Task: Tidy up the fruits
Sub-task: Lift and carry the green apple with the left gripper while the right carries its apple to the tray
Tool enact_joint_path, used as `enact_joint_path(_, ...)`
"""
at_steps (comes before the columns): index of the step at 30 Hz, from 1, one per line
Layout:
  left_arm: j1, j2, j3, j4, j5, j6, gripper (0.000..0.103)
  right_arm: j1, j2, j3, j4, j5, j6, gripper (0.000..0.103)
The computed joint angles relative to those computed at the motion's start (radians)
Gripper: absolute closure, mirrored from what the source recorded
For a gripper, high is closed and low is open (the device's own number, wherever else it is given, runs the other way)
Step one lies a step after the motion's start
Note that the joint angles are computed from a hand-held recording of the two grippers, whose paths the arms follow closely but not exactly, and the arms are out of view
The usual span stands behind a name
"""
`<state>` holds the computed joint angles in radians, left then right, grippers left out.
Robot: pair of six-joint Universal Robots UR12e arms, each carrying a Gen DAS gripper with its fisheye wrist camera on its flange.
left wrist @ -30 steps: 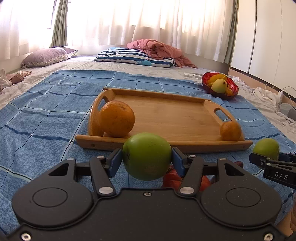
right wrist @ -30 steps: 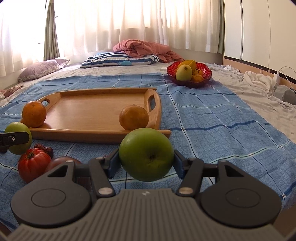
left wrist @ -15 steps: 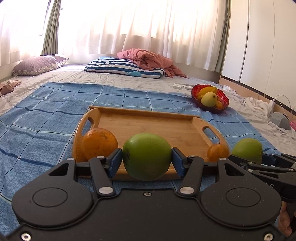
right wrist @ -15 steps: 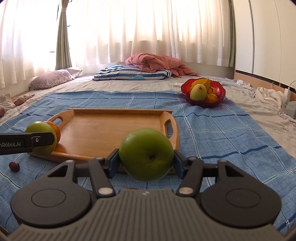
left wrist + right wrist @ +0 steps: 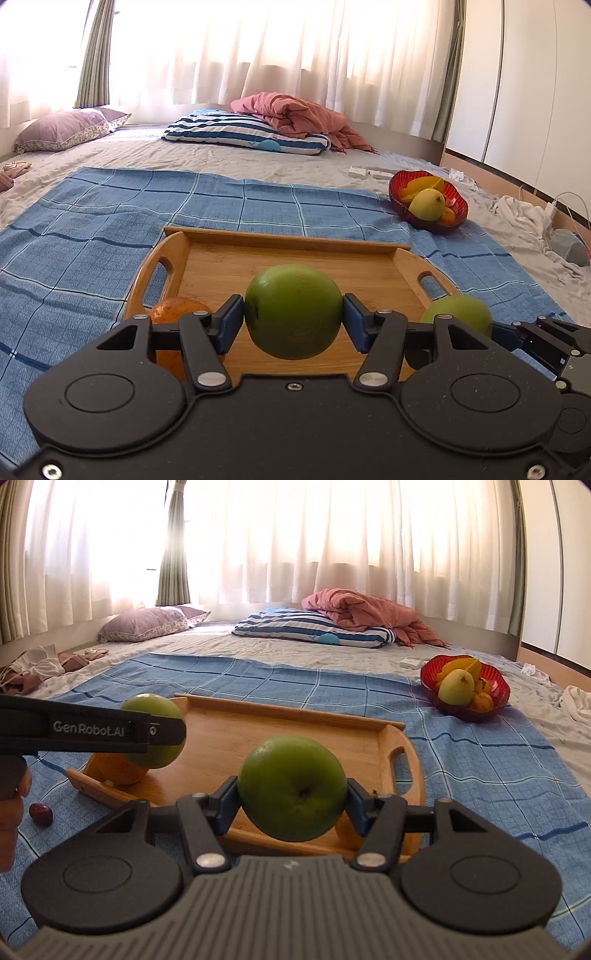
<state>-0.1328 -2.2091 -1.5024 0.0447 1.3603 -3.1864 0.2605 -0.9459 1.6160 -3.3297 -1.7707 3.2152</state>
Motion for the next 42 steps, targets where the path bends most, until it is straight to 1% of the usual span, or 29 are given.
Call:
enact_joint_path(5, -0.004, -0.031, 0.052, -0.048, 0.021, 0.009, 0.047, 0.000, 0.029, -0.046, 0.041, 0.014, -0.034, 0.041)
enact_joint_path(10, -0.007, -0.049, 0.076, -0.086, 0.036, 0.011, 0.047, -0.003, 0.041, -0.068, 0.093, 0.030, -0.022, 0.041)
enact_joint_path(16, -0.006, -0.058, 0.079, -0.096, 0.037, 0.014, 0.047, -0.002, 0.052, -0.084, 0.145, 0.018, -0.009, 0.040)
enact_joint_path(20, -0.007, -0.062, 0.079, -0.103, 0.036, 0.020, 0.047, -0.002, 0.056, -0.086, 0.150, 0.011, 0.007, 0.040)
enact_joint_path(26, -0.015, -0.068, 0.079, -0.095, 0.053, 0.040, 0.047, 0.000, 0.064, -0.095, 0.155, 0.001, -0.006, 0.040)
enact_joint_path(33, -0.018, -0.070, 0.078, -0.105, 0.046, 0.051, 0.047, 0.000, 0.069, -0.099, 0.154, -0.004, -0.007, 0.040)
enact_joint_path(36, -0.019, -0.071, 0.080, -0.122, 0.042, 0.050, 0.047, 0.000, 0.066, -0.097, 0.154, 0.000, -0.007, 0.037)
enact_joint_path(37, -0.019, -0.072, 0.080, -0.115, 0.045, 0.048, 0.047, -0.001, 0.066, -0.097, 0.153, 0.003, -0.007, 0.036)
enact_joint_path(42, -0.019, -0.072, 0.079, -0.115, 0.044, 0.048, 0.047, 0.001, 0.065, -0.096, 0.147, 0.002, -0.009, 0.035)
